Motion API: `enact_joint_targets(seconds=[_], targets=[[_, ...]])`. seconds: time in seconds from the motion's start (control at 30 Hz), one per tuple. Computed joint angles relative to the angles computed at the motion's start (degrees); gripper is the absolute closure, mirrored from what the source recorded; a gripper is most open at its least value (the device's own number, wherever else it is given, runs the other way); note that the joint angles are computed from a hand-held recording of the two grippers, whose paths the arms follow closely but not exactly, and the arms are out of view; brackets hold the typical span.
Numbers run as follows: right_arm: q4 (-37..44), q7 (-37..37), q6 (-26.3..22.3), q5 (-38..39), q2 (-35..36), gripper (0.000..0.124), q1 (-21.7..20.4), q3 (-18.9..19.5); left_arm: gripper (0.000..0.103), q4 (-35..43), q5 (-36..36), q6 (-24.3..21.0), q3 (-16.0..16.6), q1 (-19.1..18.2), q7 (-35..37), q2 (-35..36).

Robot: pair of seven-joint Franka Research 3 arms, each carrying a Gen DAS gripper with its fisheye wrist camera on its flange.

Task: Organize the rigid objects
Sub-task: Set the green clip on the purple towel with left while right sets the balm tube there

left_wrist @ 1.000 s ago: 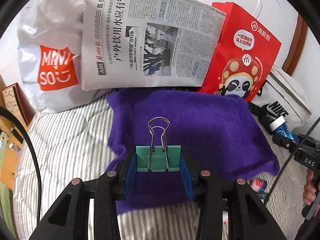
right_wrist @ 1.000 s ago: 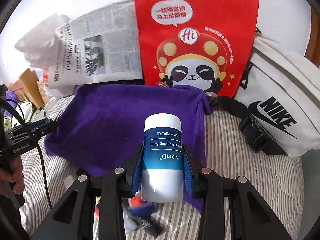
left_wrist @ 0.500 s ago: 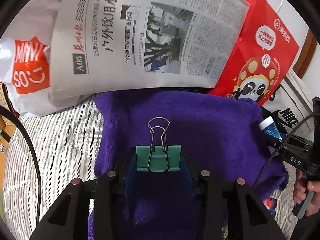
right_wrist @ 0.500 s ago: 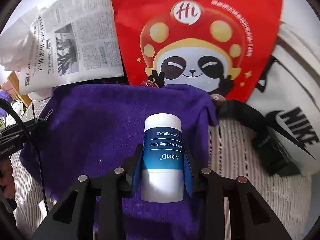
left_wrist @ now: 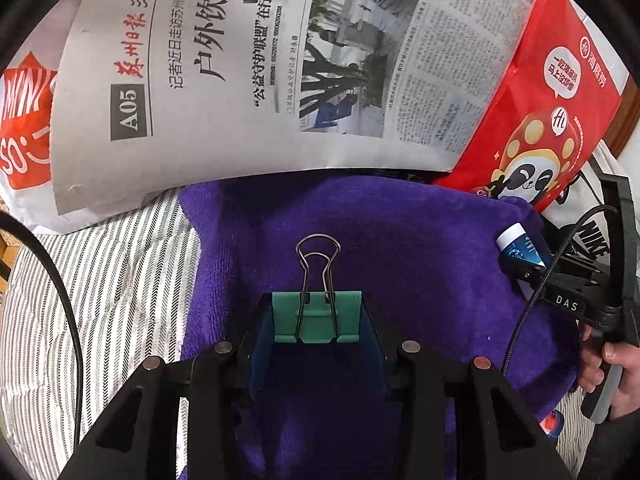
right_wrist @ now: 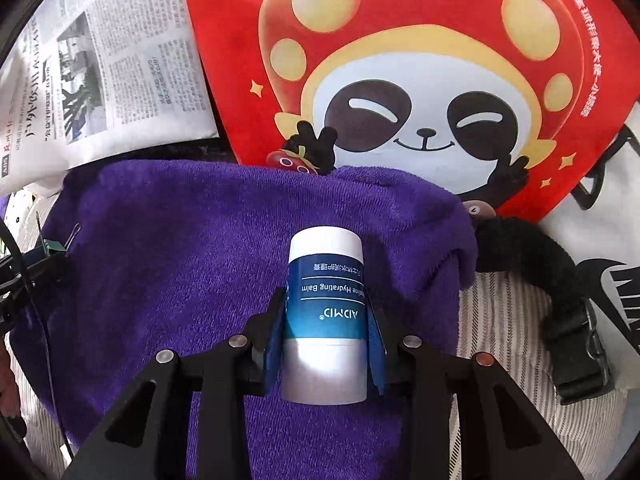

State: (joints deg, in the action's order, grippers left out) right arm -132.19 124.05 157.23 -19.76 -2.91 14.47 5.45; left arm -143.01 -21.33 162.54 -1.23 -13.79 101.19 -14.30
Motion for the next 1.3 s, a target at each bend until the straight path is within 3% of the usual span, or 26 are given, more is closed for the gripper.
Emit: enact_joint_targets(seconds=[0.13, 0.27, 0.33, 0.47, 0.7, 0.87, 1.0, 1.03, 1.1, 1.2, 1.3], targets=[[0.30, -2.04, -0.40, 1.93, 0.19, 0.087, 0.18, -0.20, 0.064, 1.12, -0.39, -0.90, 0.18, 0.12, 0.48, 0.98], [-0.72, -6.88, 0.22, 8.09, -0.66, 0.070, 0.50, -0.61, 0.064, 2.73, 0.50, -1.29, -0.96, 1.05, -0.02, 2.71], [-2.61, -6.96, 0.87, 8.55, -2.52, 0.068, 0.18, -0.39, 0.064, 3.29, 1.28, -1.30, -1.67, 1.67, -0.84, 3.34], [-6.54, -6.50, 2.09, 9.68, -6.87, 0.067, -0.66, 0.82, 0.064, 4.83, 8.40, -1.73, -4.42, 4.12, -6.48, 5.02], [-16.56, -7.14, 2.20, 14.13, -19.87, 0.067, -1.73, 4.28, 0.064, 6.63, 19.43, -2.98, -7.02, 5.67, -14.66, 6.91], [-26.04, -11.86, 4.22, 26.49, -31.80, 0.067, 4.45, 0.73, 0.063, 7.63, 29.01, -4.07, -8.85, 6.12, -22.33, 7.76], [-31.17, -8.20, 2.47, 29.19, -40.34, 0.066, 5.29, 2.78, 0.042, 6.35, 23.32, -3.54, -7.48, 3.79, -17.82, 7.10], [-31.37, -9.14, 2.42, 31.63, -40.66, 0.065, 4.44, 4.52, 0.042, 5.74, 25.12, -3.65, -8.13, 4.00, -19.34, 6.60], [-34.04, -9.57, 2.14, 34.04, -44.10, 0.064, 6.43, 3.09, 0.042, 4.04, 29.52, -3.43, -9.40, 4.49, -23.64, 5.27], [-36.46, -8.34, -0.83, 35.11, -48.36, 0.064, 5.85, 4.19, 0.042, 2.25, 25.13, -4.24, -8.18, 1.81, -21.07, 3.13], [-38.15, -5.45, -4.35, 34.13, -52.76, 0.064, 4.33, 7.01, 0.042, -1.19, 25.72, -3.43, -8.78, 0.95, -22.63, -1.14]])
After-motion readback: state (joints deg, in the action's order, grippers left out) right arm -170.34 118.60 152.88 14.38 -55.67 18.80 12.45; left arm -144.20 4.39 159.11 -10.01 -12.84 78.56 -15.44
